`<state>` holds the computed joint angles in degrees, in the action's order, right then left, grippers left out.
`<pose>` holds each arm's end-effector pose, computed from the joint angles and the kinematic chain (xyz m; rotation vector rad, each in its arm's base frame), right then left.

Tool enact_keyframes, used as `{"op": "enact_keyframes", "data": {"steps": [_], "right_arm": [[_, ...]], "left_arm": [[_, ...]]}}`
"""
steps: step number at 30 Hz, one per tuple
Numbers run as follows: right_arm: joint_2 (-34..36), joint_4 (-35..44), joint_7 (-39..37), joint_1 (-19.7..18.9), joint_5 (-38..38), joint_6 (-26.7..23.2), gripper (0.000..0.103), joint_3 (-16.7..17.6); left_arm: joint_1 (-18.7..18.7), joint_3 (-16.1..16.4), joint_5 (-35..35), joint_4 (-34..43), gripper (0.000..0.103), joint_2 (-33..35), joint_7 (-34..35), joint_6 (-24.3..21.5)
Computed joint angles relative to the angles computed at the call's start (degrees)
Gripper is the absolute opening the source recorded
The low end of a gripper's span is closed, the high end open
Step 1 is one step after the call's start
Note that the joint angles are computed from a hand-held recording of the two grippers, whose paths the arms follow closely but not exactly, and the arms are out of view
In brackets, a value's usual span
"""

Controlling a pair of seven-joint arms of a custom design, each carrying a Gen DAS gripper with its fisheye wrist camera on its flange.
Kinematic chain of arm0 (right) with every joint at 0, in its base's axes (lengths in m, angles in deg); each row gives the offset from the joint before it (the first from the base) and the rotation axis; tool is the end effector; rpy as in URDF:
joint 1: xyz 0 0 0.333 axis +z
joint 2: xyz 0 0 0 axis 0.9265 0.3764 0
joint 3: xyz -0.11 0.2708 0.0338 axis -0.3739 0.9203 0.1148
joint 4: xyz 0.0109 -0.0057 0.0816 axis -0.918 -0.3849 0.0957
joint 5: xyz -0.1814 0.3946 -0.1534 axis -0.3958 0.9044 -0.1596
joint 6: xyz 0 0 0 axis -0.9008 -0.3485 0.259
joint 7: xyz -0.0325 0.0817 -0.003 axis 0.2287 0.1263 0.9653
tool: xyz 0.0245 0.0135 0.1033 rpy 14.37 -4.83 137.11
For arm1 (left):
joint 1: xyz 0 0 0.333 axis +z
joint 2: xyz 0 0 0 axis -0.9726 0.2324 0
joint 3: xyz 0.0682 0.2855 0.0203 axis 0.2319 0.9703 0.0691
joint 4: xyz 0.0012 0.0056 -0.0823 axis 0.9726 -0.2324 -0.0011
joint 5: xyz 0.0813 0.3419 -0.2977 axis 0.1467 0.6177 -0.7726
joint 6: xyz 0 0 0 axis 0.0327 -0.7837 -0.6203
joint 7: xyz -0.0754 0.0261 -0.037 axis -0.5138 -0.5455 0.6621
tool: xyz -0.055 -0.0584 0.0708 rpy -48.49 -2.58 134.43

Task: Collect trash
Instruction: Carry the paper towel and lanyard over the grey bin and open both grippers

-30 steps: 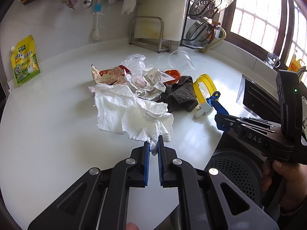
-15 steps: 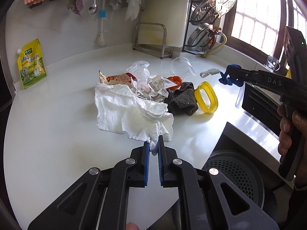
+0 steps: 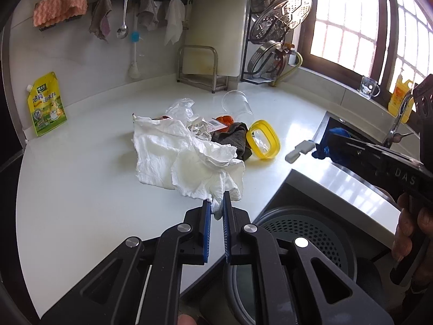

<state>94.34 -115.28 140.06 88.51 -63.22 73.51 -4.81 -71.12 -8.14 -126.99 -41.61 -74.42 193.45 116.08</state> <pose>0.6630 0.2904 0.5002 -1.3897 1.7788 -0.7797 0.7267 -0.0302 0.5010 -1.1241 2.3331 -1.1711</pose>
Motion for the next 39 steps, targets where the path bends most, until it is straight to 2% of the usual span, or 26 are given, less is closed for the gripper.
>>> {"op": "enact_keyframes", "data": {"steps": [8, 16, 22, 28, 35, 39], "right_arm": [[-7.91, -12.49, 3.64, 1.06, -0.56, -3.78, 0.003, 3.01], [-13.55, -20.69, 10.38, -0.11, -2.17, -3.15, 0.003, 5.57], [-15.14, -23.28, 12.03, -0.70, -2.24, -3.34, 0.003, 6.73], [-15.75, -24.97, 14.93, -1.04, -3.39, -3.72, 0.003, 7.17], [-17.59, -27.72, 17.88, -1.87, -3.75, -1.80, 0.003, 7.27], [-17.26, -27.68, 17.04, -2.05, -3.04, -1.01, 0.003, 7.41]], "left_arm": [[-0.74, 1.23, -0.69, -9.28, 0.008, -7.51, 3.13, -1.05], [-2.43, 2.74, -0.94, -14.81, 0.009, -12.63, 4.37, -4.05], [-3.65, 3.35, -0.90, -17.13, 0.009, -15.12, 5.09, -5.97], [-4.61, 3.15, 1.62, -17.19, 0.009, -14.57, 3.05, -6.87], [-5.55, 2.59, 3.69, -18.09, 0.009, -14.48, 2.23, -8.40], [-5.87, 2.44, 4.21, -18.02, 0.009, -14.37, 1.71, -9.19]]}}
